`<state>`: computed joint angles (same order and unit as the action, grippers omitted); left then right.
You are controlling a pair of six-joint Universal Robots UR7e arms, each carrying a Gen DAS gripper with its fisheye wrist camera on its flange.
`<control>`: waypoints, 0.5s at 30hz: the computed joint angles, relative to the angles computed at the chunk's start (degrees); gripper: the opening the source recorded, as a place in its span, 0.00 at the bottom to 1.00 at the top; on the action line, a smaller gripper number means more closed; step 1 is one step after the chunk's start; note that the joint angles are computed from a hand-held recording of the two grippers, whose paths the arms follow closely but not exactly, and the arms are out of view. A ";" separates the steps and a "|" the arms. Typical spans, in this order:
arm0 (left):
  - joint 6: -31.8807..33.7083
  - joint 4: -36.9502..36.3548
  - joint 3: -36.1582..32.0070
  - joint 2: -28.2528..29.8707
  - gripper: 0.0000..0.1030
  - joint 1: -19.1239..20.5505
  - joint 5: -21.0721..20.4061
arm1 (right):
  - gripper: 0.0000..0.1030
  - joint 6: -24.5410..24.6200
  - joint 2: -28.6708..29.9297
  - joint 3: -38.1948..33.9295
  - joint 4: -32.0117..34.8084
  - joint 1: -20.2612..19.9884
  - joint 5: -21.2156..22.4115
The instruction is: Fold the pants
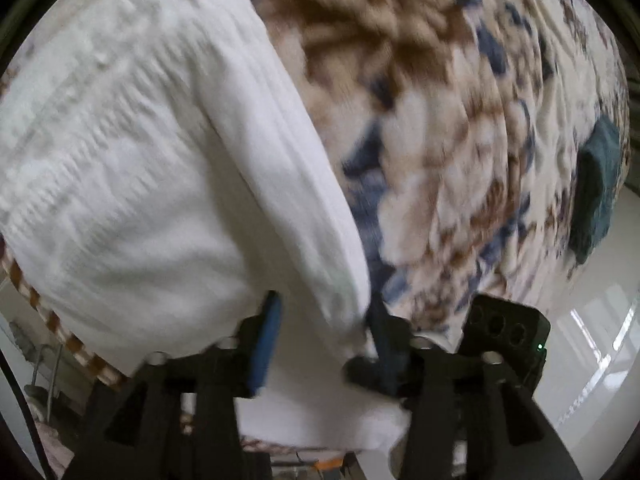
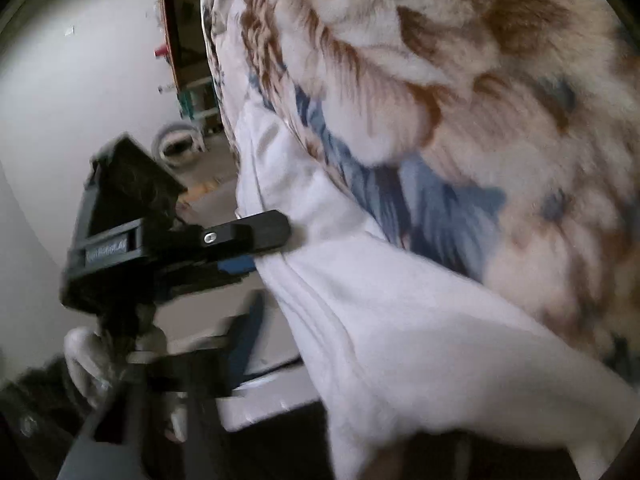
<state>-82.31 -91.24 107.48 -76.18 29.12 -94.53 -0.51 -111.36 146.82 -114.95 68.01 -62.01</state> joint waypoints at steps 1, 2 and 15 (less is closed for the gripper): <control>0.43 0.44 0.33 -0.66 0.59 0.48 1.45 | 0.19 -0.60 -3.19 0.30 0.53 -2.50 1.89; 0.38 -0.78 1.44 -1.65 0.71 1.26 2.18 | 0.18 -1.13 -6.89 0.05 2.54 -5.27 2.99; 0.69 -3.08 1.79 -1.54 0.73 3.17 2.17 | 0.14 8.89 -3.61 -3.44 -0.91 -1.94 -10.34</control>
<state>-81.62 -94.33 109.27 -77.72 32.29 -92.36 8.37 -114.97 143.38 -115.86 66.07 -72.35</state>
